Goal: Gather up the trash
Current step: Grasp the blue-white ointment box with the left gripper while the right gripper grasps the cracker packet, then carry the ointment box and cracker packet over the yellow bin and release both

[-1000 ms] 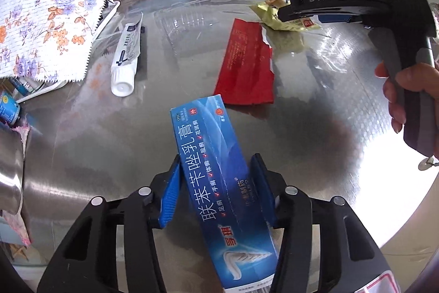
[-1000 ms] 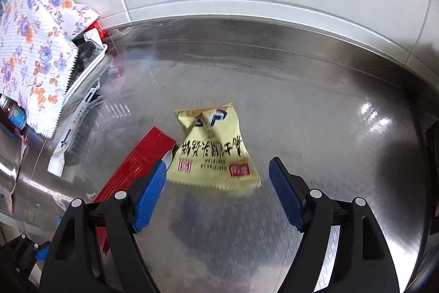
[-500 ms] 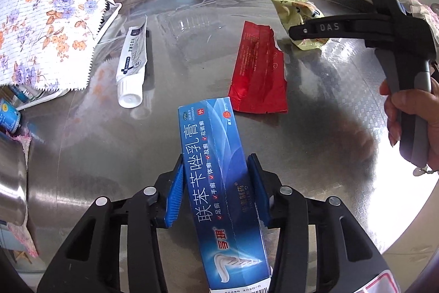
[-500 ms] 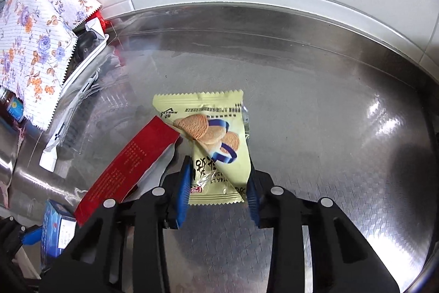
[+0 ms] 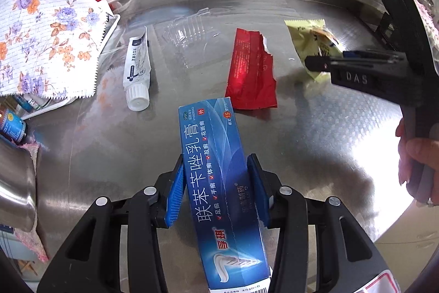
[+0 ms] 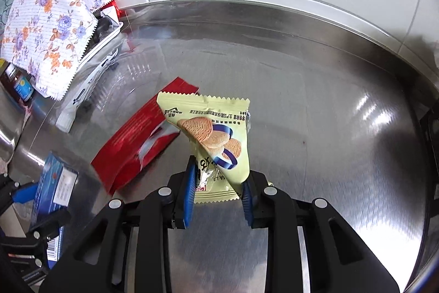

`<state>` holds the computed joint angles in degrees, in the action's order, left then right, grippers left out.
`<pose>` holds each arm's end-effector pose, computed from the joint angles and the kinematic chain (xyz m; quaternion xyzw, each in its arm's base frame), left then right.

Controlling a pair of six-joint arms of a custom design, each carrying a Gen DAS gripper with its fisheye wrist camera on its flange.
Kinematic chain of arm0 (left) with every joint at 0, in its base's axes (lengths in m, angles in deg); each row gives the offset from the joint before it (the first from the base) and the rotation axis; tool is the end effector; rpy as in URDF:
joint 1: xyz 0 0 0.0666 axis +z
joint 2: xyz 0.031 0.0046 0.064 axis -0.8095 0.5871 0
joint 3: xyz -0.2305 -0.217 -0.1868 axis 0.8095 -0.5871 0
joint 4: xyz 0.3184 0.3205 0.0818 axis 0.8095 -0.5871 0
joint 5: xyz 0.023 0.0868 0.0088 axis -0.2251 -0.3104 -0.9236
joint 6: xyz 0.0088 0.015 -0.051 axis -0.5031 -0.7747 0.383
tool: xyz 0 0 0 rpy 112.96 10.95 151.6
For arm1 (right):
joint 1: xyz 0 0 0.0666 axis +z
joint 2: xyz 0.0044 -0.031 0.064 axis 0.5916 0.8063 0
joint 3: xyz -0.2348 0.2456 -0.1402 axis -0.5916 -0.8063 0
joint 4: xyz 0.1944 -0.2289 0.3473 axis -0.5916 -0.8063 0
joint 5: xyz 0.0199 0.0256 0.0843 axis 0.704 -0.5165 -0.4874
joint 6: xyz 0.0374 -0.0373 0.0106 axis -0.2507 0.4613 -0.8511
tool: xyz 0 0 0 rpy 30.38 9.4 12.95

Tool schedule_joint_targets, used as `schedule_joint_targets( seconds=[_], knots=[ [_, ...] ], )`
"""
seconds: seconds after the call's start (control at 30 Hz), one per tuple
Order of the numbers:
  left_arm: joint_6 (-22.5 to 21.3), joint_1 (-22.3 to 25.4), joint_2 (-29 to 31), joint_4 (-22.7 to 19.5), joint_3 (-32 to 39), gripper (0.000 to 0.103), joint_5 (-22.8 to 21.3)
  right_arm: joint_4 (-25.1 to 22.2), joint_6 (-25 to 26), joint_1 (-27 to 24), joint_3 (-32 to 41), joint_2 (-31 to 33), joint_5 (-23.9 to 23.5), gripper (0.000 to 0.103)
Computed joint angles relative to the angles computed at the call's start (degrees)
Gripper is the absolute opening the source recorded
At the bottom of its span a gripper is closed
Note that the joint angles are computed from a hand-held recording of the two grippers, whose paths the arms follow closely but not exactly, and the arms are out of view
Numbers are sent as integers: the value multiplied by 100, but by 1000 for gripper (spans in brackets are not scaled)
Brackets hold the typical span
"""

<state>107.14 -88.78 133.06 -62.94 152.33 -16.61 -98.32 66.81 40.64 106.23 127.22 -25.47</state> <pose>0.4464 -0.2957 0.6114 0.0041 0.9653 0.0298 0.2596 0.5644 0.0505 0.6086 -0.2047 0.9349 0.0754 0.2798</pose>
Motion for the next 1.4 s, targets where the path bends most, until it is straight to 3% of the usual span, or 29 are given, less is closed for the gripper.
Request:
schedule_joint_targets(
  seconds=[0.73, 1.13, 1.4],
  knots=[
    [-255, -755, -1050, 94, -813, 44, -93, -44, -314, -379, -2243, -2603, 151, 30],
    [80, -1446, -1831, 17, -1777, 44, -156, -491, -231, -606, -3331, -4062, -22, 30],
    [487, -1755, -2243, 79, -2664, 44, 180, -946, 1, -581, -4173, -4828, -74, 30]
  ],
)
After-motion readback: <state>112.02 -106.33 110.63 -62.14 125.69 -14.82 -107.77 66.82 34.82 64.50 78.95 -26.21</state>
